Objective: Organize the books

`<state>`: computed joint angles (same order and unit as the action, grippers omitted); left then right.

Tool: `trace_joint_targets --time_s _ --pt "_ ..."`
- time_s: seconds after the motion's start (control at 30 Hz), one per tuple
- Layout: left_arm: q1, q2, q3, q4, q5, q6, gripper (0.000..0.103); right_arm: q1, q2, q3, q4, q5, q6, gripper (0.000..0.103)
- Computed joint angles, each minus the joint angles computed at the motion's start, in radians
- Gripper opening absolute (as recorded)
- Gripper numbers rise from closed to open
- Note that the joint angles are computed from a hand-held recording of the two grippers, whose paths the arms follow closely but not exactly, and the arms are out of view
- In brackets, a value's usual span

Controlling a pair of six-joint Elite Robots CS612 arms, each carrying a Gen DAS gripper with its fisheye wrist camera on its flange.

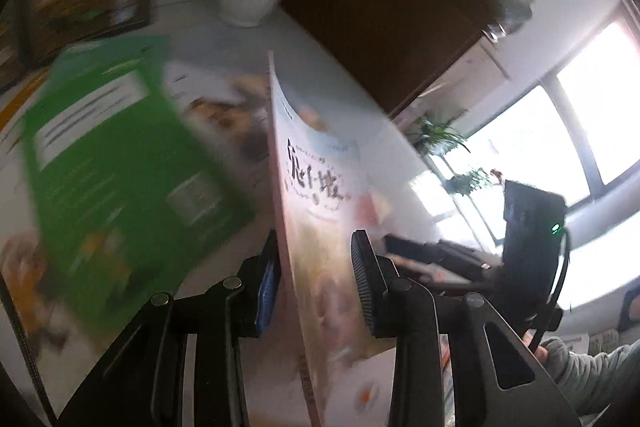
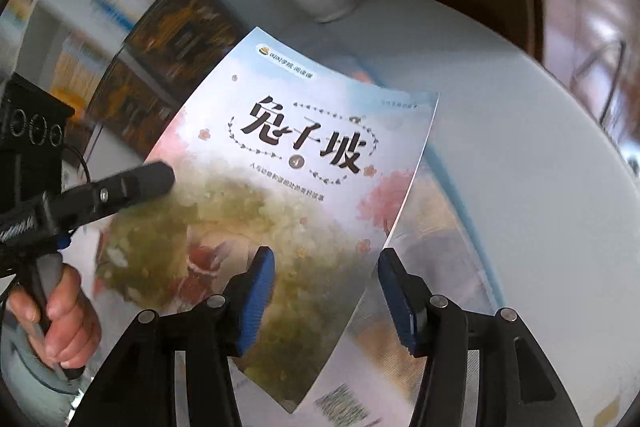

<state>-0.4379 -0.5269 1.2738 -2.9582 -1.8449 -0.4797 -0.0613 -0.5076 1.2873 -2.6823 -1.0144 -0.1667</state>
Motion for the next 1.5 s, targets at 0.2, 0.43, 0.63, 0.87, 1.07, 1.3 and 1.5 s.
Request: trace_joint_targets --time_s 0.2,0.43,0.63,0.87,1.07,1.3,1.5 --pt "0.021 -0.096 0.22 -0.133 0.051 -0.147 0.027 0.034 -0.044 0.065 0.055 0.068 -0.085 0.053" --pt "0.047 -0.171 0.468 -0.286 0.114 -0.34 0.027 0.127 -0.075 0.118 0.154 0.057 -0.251 0.053" --pt "0.067 -0.185 0.594 -0.411 0.114 -0.445 0.023 0.18 -0.083 0.154 0.184 0.025 -0.239 0.053" --pt "0.093 -0.165 0.628 -0.481 0.043 -0.449 0.021 0.188 -0.13 0.255 0.086 -0.072 -0.123 0.052" --pt "0.097 -0.143 0.633 -0.522 -0.033 -0.441 0.021 0.197 -0.174 0.36 -0.033 -0.142 -0.093 0.046" --pt "0.112 -0.125 0.624 -0.548 -0.087 -0.429 0.021 0.206 -0.155 0.342 -0.146 -0.226 0.015 0.045" --pt "0.113 -0.11 0.608 -0.562 -0.129 -0.418 0.021 0.212 -0.112 0.275 -0.135 -0.161 0.01 0.048"
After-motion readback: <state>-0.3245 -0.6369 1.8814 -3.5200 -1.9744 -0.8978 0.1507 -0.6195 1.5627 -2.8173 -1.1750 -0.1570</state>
